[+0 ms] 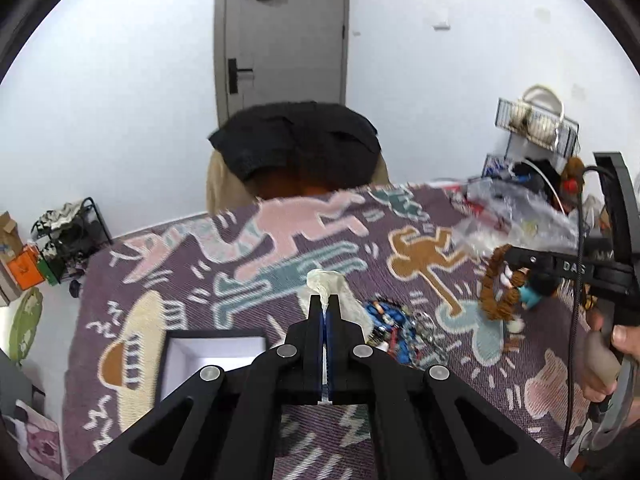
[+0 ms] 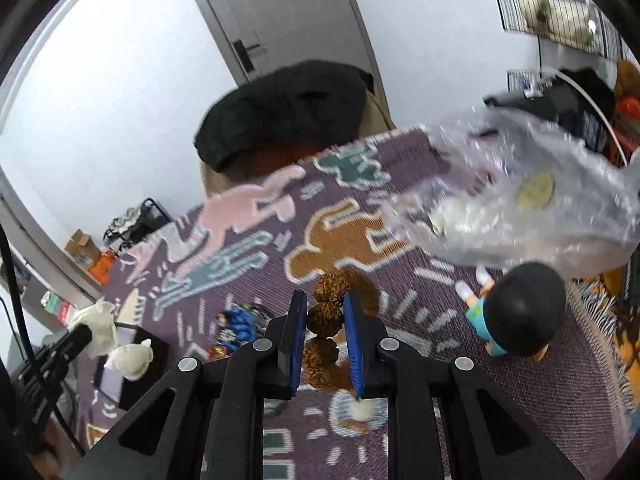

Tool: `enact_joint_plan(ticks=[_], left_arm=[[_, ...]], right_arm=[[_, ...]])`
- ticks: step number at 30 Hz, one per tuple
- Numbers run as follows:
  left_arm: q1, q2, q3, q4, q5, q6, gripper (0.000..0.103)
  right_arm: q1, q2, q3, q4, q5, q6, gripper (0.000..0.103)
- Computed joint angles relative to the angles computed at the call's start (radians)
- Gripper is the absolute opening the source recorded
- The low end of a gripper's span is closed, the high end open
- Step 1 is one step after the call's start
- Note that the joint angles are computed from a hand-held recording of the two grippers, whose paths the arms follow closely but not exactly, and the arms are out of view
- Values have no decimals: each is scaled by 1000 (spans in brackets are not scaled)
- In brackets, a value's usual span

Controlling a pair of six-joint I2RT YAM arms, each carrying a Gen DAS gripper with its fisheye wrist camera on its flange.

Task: Organize jewelry
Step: 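Lower both held items into the black box and open both grippers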

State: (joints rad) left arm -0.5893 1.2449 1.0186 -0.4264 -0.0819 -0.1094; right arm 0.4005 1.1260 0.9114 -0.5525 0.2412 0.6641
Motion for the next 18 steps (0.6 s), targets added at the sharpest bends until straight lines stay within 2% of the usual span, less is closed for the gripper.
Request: enact_joint_plan(ticks=[12,18], left_arm=[[239,-104,-45,-26,142,52,0],[358,-76,-57,-46,288,51,1]], right_arm=[[206,58,164,-32,119,32,20],[293,124,247,-37,166,37,20]])
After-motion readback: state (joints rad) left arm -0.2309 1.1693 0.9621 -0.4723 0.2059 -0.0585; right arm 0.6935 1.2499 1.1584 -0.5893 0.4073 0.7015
